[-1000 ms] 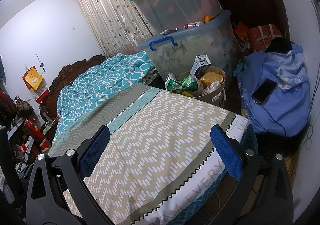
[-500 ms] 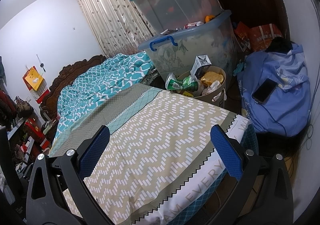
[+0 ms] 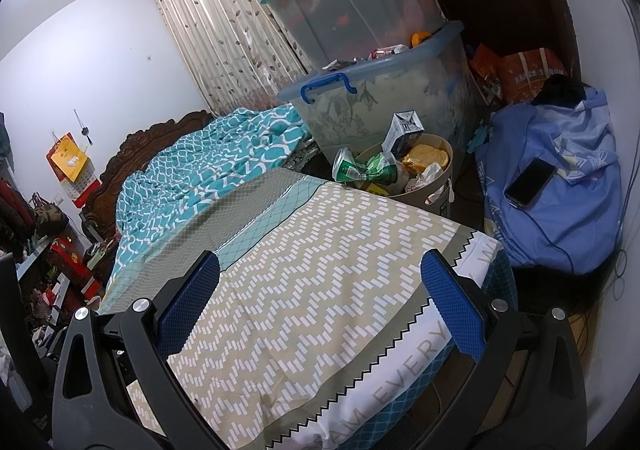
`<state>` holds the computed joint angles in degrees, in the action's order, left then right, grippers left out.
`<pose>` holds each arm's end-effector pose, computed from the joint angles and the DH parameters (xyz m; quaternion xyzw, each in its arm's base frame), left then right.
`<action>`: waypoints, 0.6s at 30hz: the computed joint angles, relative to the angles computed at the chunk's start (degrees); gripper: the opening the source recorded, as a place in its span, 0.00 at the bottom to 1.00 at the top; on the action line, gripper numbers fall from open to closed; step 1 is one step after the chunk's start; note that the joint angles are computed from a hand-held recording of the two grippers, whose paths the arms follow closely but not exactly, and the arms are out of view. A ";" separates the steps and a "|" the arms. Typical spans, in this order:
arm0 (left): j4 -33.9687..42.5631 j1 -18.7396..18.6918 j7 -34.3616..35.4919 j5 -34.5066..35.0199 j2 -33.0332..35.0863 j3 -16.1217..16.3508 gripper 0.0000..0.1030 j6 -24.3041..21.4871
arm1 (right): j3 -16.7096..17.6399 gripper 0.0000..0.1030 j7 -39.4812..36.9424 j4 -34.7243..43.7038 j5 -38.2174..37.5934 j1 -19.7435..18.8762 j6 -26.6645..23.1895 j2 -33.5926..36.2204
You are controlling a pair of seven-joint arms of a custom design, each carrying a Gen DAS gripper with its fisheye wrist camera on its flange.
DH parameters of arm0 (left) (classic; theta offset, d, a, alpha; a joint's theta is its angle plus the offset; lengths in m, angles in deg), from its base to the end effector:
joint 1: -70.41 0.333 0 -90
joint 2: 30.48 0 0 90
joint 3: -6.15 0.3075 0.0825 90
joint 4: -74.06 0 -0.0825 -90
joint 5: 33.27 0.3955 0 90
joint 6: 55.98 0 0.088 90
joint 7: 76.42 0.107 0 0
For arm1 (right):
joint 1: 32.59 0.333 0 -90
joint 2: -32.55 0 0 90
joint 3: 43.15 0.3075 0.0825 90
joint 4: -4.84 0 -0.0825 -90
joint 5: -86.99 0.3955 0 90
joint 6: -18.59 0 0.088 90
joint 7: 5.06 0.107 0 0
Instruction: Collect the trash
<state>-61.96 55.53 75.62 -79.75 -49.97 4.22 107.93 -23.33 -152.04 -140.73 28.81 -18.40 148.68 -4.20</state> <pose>0.4865 -0.1066 0.5249 -0.3824 0.8093 -0.3700 0.2489 0.3490 0.2215 0.5115 -0.2397 0.8197 -0.3657 0.3700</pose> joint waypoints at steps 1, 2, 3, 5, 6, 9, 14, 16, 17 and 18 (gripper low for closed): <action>0.01 0.04 -0.13 0.09 -0.03 -0.04 0.92 -0.08 | -0.01 0.97 -0.01 0.05 -0.01 0.01 0.00 0.06; 0.01 0.05 -0.18 0.14 -0.04 -0.02 0.92 -0.21 | -0.05 0.97 -0.03 0.09 -0.02 0.02 0.04 0.12; -0.03 0.06 -0.23 0.19 -0.07 -0.06 0.92 -0.16 | -0.06 0.97 -0.02 0.09 -0.03 0.04 0.03 0.12; -0.17 0.09 -0.40 0.32 -0.22 -0.11 0.92 -0.03 | -0.03 0.97 -0.01 0.10 0.01 0.08 -0.07 0.09; -0.21 0.05 -0.43 0.29 -0.24 -0.09 0.92 0.09 | -0.03 0.97 0.02 0.11 -0.02 0.07 -0.07 0.11; -0.40 -0.16 -0.21 0.02 -0.42 0.13 0.92 0.25 | -0.07 0.97 0.02 -0.01 -0.05 0.12 -0.06 -0.01; -0.85 -0.07 -0.60 0.53 -0.54 -0.16 0.92 1.44 | -0.05 0.97 0.10 0.07 -0.12 0.10 -0.07 0.10; -0.88 0.01 -1.10 1.21 -0.46 -0.27 0.92 1.67 | -0.12 0.97 0.05 -0.03 -0.09 0.16 -0.04 0.00; -0.95 -0.04 -1.23 1.42 -0.47 -0.26 0.92 1.75 | -0.10 0.97 0.07 0.04 -0.12 0.13 -0.01 0.10; -1.01 -0.16 -1.27 1.49 -0.53 -0.17 0.92 1.86 | -0.12 0.97 0.05 0.07 -0.09 0.13 0.01 0.14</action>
<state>-62.97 55.37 74.36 -78.26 -50.49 4.05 109.79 -23.45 -151.99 -140.66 28.72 -18.26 148.70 -4.06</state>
